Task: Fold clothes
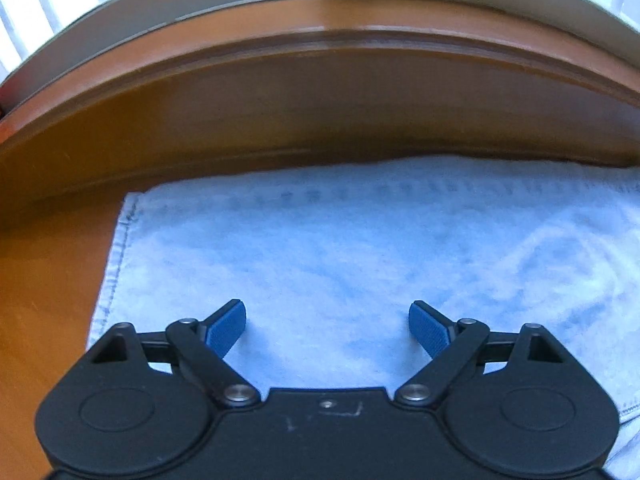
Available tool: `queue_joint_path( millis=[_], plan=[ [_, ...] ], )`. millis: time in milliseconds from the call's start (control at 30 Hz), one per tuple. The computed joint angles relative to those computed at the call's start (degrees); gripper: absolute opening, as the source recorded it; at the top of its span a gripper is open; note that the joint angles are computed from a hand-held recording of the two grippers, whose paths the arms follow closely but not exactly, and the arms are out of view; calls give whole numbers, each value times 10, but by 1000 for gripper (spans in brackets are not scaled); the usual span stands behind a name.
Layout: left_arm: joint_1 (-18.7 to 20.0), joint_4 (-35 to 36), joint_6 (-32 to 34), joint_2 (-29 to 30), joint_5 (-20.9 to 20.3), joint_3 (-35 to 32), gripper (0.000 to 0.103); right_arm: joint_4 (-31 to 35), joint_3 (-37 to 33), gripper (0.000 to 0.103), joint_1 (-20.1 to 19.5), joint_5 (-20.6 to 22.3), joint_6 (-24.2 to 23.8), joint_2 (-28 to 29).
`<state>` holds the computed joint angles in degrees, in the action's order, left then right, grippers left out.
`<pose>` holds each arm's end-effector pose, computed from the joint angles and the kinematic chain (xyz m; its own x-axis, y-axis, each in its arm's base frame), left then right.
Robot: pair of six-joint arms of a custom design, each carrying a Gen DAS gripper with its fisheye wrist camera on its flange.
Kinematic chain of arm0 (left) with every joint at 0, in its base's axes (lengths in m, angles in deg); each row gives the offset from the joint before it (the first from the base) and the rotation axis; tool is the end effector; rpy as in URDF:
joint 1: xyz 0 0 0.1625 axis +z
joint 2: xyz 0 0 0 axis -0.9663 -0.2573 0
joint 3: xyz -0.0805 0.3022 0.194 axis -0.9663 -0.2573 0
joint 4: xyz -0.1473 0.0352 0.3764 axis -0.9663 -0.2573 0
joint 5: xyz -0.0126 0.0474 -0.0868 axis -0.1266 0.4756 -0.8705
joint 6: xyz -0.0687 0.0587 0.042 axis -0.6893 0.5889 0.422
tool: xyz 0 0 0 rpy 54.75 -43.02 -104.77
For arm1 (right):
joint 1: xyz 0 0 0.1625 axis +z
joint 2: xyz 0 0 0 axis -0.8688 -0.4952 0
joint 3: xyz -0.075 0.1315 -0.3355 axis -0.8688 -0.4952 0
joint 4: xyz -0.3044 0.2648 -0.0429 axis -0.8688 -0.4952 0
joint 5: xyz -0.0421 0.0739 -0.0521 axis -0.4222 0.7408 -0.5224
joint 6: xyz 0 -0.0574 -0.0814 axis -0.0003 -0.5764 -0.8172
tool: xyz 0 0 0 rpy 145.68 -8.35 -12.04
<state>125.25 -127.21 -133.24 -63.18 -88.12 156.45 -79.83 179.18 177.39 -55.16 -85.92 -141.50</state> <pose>-0.0917 -0.4538 0.3479 -0.5776 -0.4106 -0.7056 0.0987 0.8229 -0.5596 0.2810 -0.3932 0.1945 -0.1935 -0.8078 0.5568 -0.8504 0.4211 0.3154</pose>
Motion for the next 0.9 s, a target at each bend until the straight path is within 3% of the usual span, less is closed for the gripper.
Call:
queue_joint_path(
  millis=[33,100,167,267,333,433,467,700,800,900],
  plan=[
    [0,-1,-2,1,1,1,88,-4,-2,13,2,15,11,-5],
    [1,6,-8,5,1,-4,89,-10,-16,26,0,84,43,-21],
    [4,13,-17,9,0,-11,93,-41,-24,51,-9,169,73,-23],
    [10,15,-44,6,4,-13,95,-100,-41,54,-24,239,110,14],
    [14,36,-73,7,16,-18,97,-97,-72,52,-25,214,123,68],
    [18,80,-101,13,36,-31,97,-73,-114,41,-25,155,143,145],
    [20,95,-108,14,41,-37,97,-82,-119,43,-25,144,141,166],
    [48,78,-110,-1,57,-44,101,-155,-123,49,2,154,120,214],
    [41,109,-132,1,46,-60,88,-168,-125,50,12,144,152,222],
    [2,118,-141,-44,30,-40,88,-191,-90,49,22,158,196,191]
  ],
)
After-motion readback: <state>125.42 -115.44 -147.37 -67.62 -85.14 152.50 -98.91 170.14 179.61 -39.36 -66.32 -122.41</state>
